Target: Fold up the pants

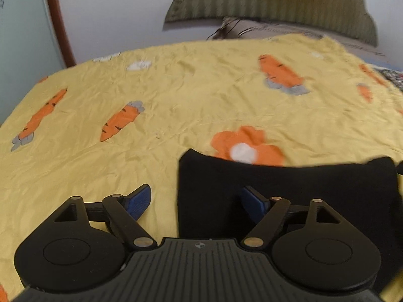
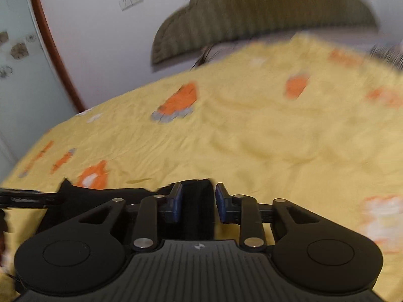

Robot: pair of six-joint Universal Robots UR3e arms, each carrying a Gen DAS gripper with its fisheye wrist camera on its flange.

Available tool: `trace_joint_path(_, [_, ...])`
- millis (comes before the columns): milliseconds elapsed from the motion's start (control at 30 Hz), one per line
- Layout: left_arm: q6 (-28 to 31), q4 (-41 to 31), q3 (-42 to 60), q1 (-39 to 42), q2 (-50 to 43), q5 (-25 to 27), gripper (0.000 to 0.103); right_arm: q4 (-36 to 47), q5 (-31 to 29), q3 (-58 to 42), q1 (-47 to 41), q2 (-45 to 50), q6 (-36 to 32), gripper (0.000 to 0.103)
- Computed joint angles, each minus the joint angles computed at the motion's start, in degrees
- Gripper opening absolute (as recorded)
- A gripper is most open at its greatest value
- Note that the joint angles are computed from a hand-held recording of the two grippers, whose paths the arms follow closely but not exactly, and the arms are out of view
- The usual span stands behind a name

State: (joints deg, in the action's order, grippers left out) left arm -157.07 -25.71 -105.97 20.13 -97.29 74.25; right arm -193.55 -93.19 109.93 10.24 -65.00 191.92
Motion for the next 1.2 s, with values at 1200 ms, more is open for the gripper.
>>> trace_joint_path(1200, [30.38,-60.23,-5.52,39.54,44.08,-19.63,0.089,4.50,15.03,-9.86,21.32,5.81,-18.65,0.042])
